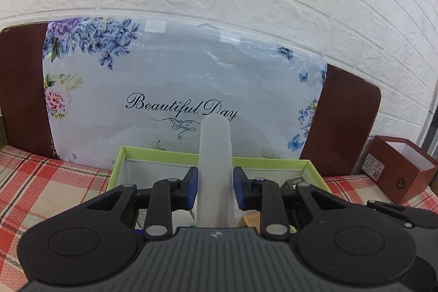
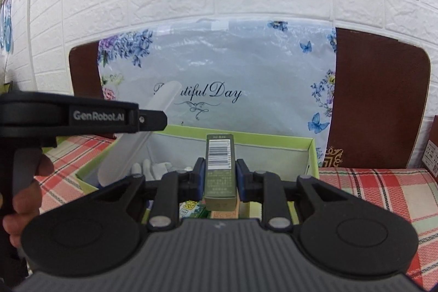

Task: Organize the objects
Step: 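Carry the tube and small box into the green box and open both grippers, then move both grippers back to the pile and reach toward the white glove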

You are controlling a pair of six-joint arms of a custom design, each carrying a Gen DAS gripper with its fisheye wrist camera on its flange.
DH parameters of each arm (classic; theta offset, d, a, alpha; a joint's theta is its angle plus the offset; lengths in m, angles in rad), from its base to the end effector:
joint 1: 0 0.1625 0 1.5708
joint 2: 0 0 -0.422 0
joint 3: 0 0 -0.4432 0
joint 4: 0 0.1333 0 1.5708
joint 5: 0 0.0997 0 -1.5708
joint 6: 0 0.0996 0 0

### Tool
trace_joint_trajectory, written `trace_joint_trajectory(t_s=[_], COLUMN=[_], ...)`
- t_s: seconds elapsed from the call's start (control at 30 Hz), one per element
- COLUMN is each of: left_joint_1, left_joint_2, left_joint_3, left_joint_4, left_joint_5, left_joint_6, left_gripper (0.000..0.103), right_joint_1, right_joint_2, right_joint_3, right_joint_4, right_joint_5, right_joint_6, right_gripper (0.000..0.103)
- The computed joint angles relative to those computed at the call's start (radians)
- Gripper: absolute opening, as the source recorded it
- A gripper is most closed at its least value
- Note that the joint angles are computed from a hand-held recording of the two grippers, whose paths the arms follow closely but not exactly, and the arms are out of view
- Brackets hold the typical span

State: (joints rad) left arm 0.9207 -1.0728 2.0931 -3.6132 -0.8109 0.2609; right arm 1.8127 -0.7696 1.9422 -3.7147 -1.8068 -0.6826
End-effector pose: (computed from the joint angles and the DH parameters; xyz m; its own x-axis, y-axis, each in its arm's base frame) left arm -0.1704 -0.5577 0.2029 -0.8198 0.0790 -0.5672 0.5456 0.4086 -0.7317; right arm 0.2532 -0.5670 0.0753 -0.6831 -0.3809 0.6232 -0.7295 0.3964 -0.5574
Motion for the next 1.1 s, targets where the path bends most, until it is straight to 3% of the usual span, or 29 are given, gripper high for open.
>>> trace_joint_trajectory(t_s=[0.07, 0.1, 0.17, 0.2, 0.23, 0.27, 0.3, 0.33, 0.37, 0.63, 0.93, 1.1], left_joint_1=[0.011, 0.016, 0.015, 0.008, 0.000, -0.005, -0.010, -0.013, -0.017, -0.075, -0.186, -0.226], left_joint_2=[0.007, 0.005, 0.005, 0.015, 0.026, 0.030, 0.029, 0.025, 0.021, -0.048, -0.141, -0.208], left_joint_3=[-0.006, -0.005, -0.001, 0.001, 0.002, 0.002, 0.004, 0.007, 0.012, 0.112, 0.240, 0.340], left_joint_4=[-0.006, -0.007, -0.027, -0.075, -0.124, -0.143, -0.142, -0.132, -0.126, -0.125, -0.076, 0.000], left_joint_5=[-0.008, -0.020, -0.003, 0.025, 0.052, 0.074, 0.092, 0.109, 0.124, 0.152, 0.239, 0.255], left_joint_6=[-0.007, -0.017, -0.056, -0.049, -0.021, 0.008, 0.024, 0.033, 0.039, 0.003, -0.091, -0.258], left_gripper=[0.031, 0.037, 0.088, 0.092, 0.093, 0.093, 0.093, 0.093, 0.093, 0.093, 0.093, 0.093], right_joint_1=[-0.002, -0.002, -0.005, -0.006, -0.006, -0.005, -0.008, -0.011, -0.013, -0.011, -0.001, -0.006], right_joint_2=[0.016, 0.024, 0.035, 0.037, 0.042, 0.049, 0.054, 0.057, 0.056, -0.007, -0.081, -0.111], right_joint_3=[-0.019, -0.028, -0.041, -0.046, -0.047, -0.045, -0.037, -0.027, -0.017, 0.071, 0.198, 0.283], right_joint_4=[0.009, 0.014, 0.028, 0.045, 0.041, 0.018, -0.014, -0.048, -0.073, -0.136, -0.224, -0.309], right_joint_5=[-0.010, -0.016, -0.019, -0.019, -0.028, -0.036, -0.030, -0.017, -0.008, 0.028, 0.049, 0.053], right_joint_6=[-0.003, 0.000, -0.003, -0.006, -0.012, -0.028, -0.053, -0.074, -0.085, -0.070, -0.069, -0.056], right_gripper=[0.022, 0.022, 0.025, 0.037, 0.058, 0.069, 0.087, 0.098, 0.101, 0.103, 0.103, 0.103])
